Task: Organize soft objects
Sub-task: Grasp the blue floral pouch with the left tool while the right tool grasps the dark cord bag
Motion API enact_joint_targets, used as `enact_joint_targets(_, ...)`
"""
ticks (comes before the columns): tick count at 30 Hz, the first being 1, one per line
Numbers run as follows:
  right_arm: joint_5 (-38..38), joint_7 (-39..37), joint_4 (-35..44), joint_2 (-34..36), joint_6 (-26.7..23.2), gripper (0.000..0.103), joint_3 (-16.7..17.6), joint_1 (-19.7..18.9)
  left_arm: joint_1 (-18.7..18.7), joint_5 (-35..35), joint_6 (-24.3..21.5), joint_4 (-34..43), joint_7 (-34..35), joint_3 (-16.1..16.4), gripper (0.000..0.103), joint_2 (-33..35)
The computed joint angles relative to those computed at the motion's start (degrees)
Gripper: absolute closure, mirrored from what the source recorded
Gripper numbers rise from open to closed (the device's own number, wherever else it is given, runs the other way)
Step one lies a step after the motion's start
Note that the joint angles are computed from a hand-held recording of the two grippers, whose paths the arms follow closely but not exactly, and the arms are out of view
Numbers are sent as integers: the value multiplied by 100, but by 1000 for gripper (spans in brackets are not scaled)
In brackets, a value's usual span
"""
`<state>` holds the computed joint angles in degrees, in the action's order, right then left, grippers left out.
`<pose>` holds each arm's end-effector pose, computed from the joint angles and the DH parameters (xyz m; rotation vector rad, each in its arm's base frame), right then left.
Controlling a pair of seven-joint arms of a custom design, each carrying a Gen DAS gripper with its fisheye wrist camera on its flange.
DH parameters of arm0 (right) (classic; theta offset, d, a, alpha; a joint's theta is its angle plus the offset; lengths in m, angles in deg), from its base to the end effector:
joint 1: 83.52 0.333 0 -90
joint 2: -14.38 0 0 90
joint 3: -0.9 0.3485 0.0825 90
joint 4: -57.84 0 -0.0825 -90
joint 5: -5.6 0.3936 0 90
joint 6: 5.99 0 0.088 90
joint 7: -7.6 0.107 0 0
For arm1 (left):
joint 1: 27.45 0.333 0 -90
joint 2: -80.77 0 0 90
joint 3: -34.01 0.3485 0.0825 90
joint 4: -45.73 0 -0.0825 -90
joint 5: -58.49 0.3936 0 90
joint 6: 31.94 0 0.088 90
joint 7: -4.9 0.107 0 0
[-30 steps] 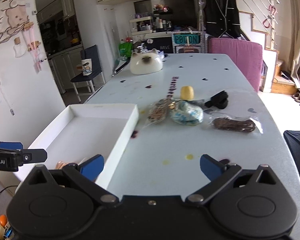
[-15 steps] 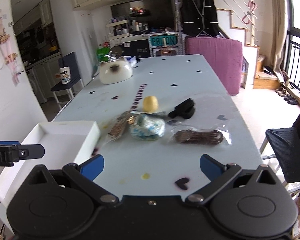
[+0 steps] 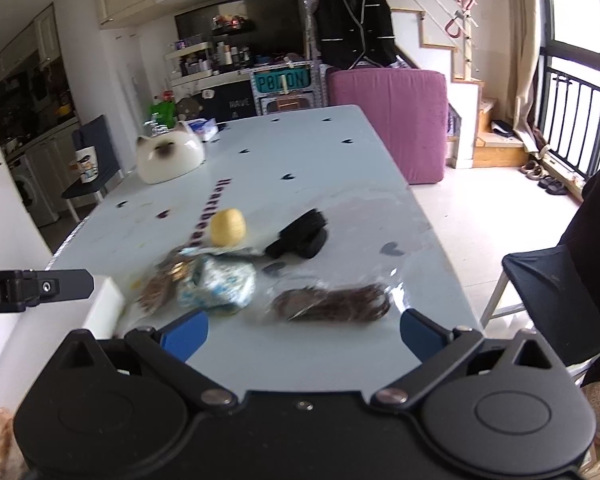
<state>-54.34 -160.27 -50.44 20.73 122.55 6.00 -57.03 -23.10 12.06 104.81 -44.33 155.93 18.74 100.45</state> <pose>0.5506 0.3068 0.5116 -1.0934 2.1871 -0.9544 0.7100 -0.1147 0.5333 -1.0947 2.4857 -1.2577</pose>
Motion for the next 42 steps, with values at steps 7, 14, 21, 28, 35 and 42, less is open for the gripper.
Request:
enact_joint_targets(7, -315, 27, -164, 104, 499, 19, -258, -321, -214, 395, -69, 557, -161, -144, 28, 653)
enact_joint_targets(14, -247, -116, -29, 517, 1512, 52, -575, -755, -208, 609, -373, 1182, -707, -297, 31, 1247)
enact_joint_targets(21, 234, -568, 134, 1010, 2370, 52, -870, -926, -359, 1199, -398, 1663, -1489, -244, 29, 1666)
enact_joint_targets(28, 1152, -1296, -208, 696, 2327, 50, -834, -793, -343, 1357, -318, 1916, -1773, -397, 21, 1924)
enact_joint_targets(35, 1739, -2041, -577, 339, 2801, 44, -609, -758, -479, 1568, -146, 2102, -2002, -419, 21, 2143)
enact_joint_targets(42, 1761, -3039, -273, 459, 2457, 25, -588, -623, -625, 1989, -174, 2305, -2386, -322, 45, 2293)
